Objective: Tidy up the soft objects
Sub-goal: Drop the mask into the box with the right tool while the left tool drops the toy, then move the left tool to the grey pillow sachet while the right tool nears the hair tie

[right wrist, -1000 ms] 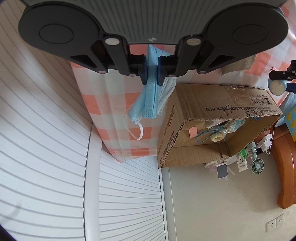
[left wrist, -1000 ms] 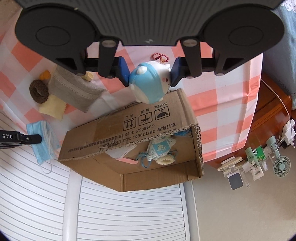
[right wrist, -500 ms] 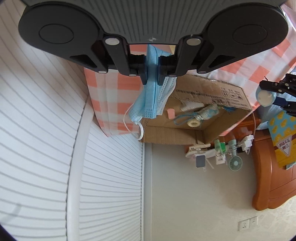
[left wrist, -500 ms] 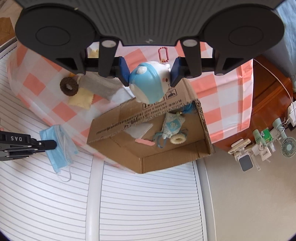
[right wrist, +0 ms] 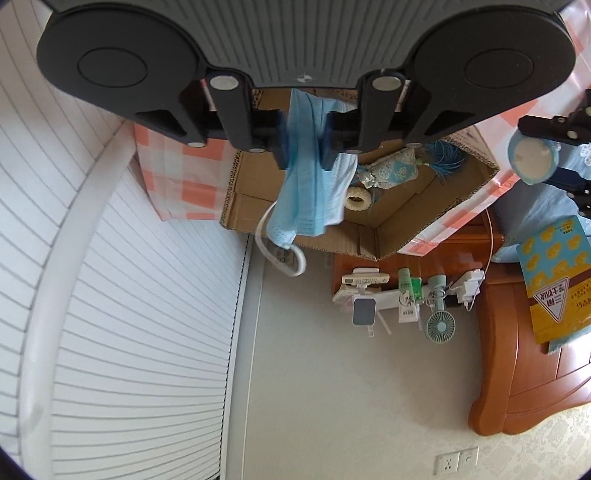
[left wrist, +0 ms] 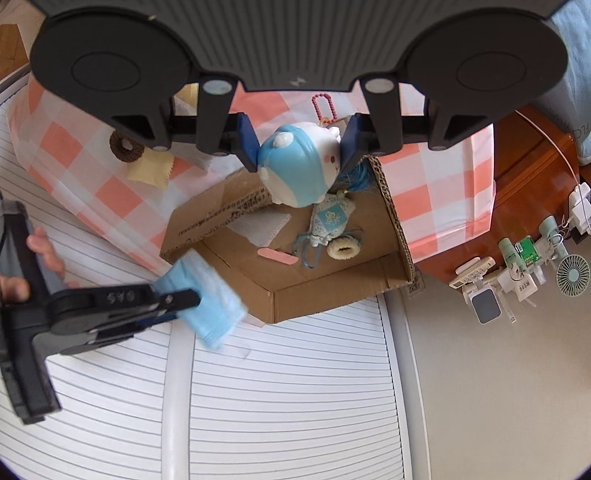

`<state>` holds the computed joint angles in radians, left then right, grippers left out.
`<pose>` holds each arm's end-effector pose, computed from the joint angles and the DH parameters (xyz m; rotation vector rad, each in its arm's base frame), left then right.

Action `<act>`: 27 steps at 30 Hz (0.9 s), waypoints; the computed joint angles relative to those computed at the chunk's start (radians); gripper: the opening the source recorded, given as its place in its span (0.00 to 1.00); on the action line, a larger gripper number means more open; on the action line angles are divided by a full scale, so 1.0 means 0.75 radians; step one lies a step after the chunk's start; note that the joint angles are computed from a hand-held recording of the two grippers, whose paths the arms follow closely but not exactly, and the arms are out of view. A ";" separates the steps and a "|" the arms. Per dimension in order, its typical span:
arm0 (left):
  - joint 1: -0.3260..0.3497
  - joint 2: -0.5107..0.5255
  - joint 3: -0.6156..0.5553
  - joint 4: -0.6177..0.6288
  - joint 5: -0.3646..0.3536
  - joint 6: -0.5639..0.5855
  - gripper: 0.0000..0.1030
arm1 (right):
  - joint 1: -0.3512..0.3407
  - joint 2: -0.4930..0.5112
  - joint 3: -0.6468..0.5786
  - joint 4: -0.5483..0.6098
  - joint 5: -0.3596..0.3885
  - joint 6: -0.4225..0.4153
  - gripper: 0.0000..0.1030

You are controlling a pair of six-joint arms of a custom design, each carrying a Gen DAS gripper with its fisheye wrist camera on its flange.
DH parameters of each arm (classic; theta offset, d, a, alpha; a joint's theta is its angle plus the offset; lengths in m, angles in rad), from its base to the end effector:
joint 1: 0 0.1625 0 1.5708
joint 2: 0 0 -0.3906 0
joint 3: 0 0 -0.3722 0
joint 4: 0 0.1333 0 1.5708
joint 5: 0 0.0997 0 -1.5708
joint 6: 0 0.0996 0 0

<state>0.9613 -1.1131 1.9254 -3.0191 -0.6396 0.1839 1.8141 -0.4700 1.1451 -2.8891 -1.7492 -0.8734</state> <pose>-0.1367 -0.5682 0.2541 0.5122 2.1602 -0.9371 0.2995 -0.7266 0.0881 1.3487 -2.3095 0.7727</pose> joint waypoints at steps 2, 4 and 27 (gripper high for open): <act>0.010 0.008 -0.026 0.004 -0.003 0.019 0.44 | -0.002 0.039 -0.052 0.034 -0.017 0.024 0.70; 0.019 0.018 -0.054 0.009 -0.005 0.041 0.44 | -0.009 0.049 -0.050 0.017 -0.007 0.026 0.98; 0.140 0.488 -0.917 0.320 -0.019 0.210 0.45 | -0.040 -0.191 0.483 -0.341 -0.102 -0.016 1.00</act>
